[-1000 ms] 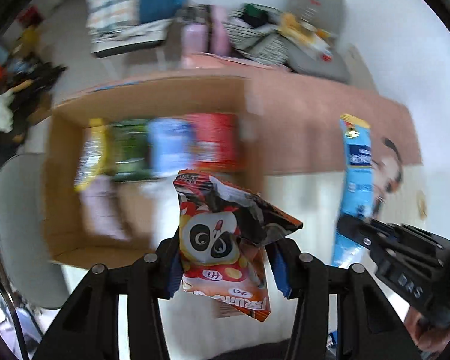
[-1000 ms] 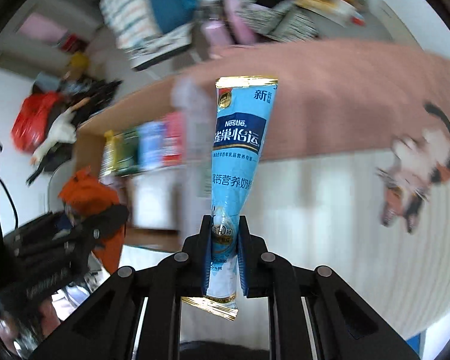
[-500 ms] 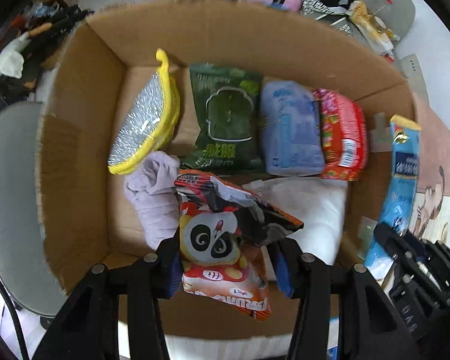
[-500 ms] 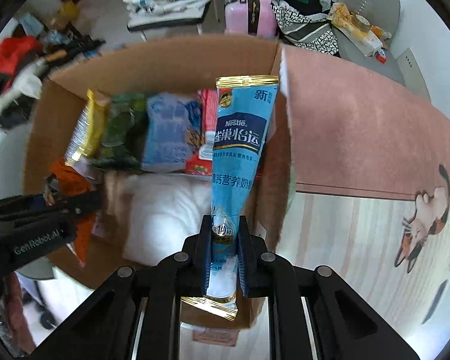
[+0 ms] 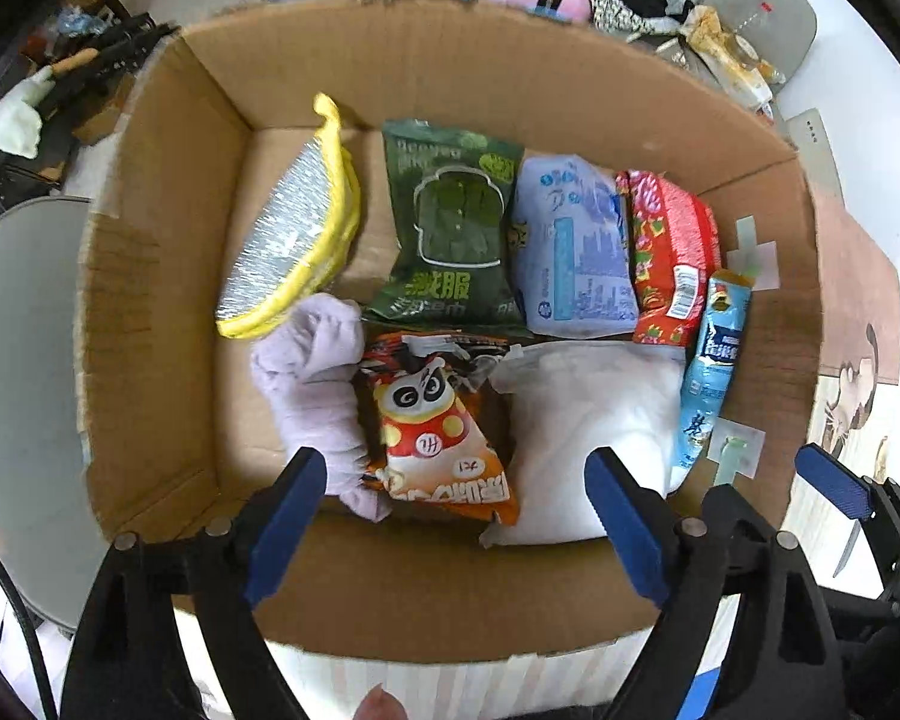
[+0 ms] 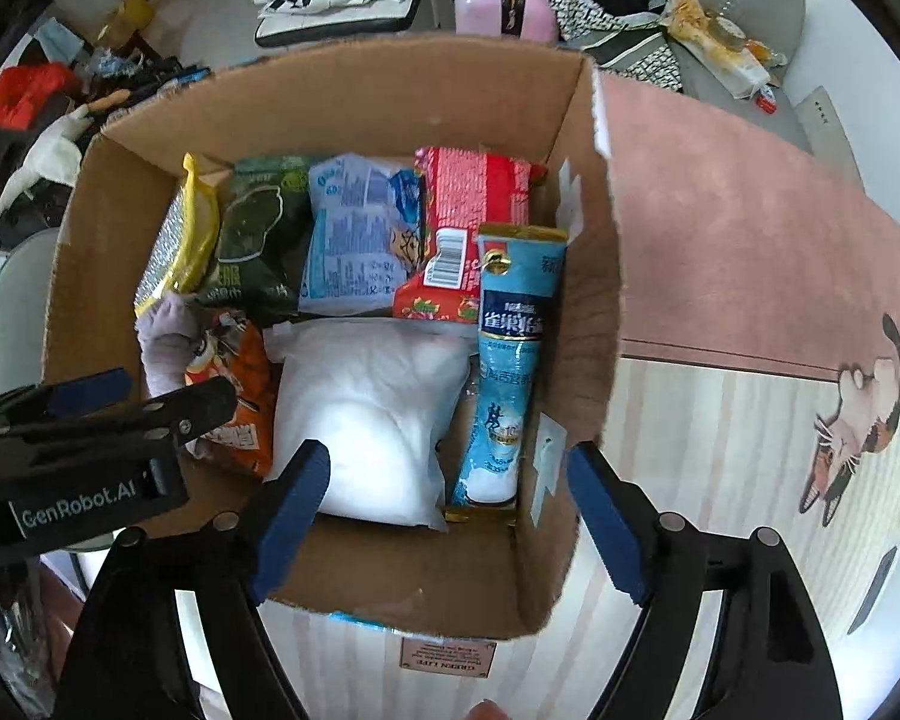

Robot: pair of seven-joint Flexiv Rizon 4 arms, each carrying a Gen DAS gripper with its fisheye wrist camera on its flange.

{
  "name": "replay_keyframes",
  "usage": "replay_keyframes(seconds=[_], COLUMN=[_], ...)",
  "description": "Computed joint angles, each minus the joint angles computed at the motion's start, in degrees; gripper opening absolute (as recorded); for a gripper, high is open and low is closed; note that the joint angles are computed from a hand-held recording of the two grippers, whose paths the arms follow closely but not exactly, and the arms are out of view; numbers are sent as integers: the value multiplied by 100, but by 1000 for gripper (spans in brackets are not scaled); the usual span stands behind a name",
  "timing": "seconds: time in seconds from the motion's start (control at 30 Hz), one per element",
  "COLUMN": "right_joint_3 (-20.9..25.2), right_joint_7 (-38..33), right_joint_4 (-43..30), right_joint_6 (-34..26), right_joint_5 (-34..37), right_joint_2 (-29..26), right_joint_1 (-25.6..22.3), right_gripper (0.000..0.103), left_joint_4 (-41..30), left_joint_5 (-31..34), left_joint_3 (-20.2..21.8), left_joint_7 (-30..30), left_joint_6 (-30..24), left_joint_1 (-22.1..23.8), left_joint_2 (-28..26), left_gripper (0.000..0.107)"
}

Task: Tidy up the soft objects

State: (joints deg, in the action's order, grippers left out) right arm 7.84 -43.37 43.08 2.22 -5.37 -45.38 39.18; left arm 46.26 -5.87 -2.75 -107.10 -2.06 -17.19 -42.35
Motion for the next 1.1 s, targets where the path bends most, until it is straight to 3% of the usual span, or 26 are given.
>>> replay_keyframes(seconds=[0.23,0.3,0.67,1.1], right_joint_3=[32,54,134,312], right_joint_7=[96,119,412,1070], right_joint_4=[347,520,1289,2361], right_joint_6=[-12,52,513,905], right_joint_5=[-5,-8,-146,-1163], right_joint_2=[338,433,977,2519], right_joint_1=[3,-10,-38,265], right_gripper=[96,103,103,103], left_joint_4=[719,953,1173,1685], left_joint_5=[356,427,871,1429], left_joint_3=[124,121,136,-20], left_joint_7=[-192,-212,-391,-663], left_joint_6=[352,518,828,1154], left_joint_1=[-182,-185,-307,-605], left_joint_2=[712,876,1191,2531], left_gripper=[91,100,102,102])
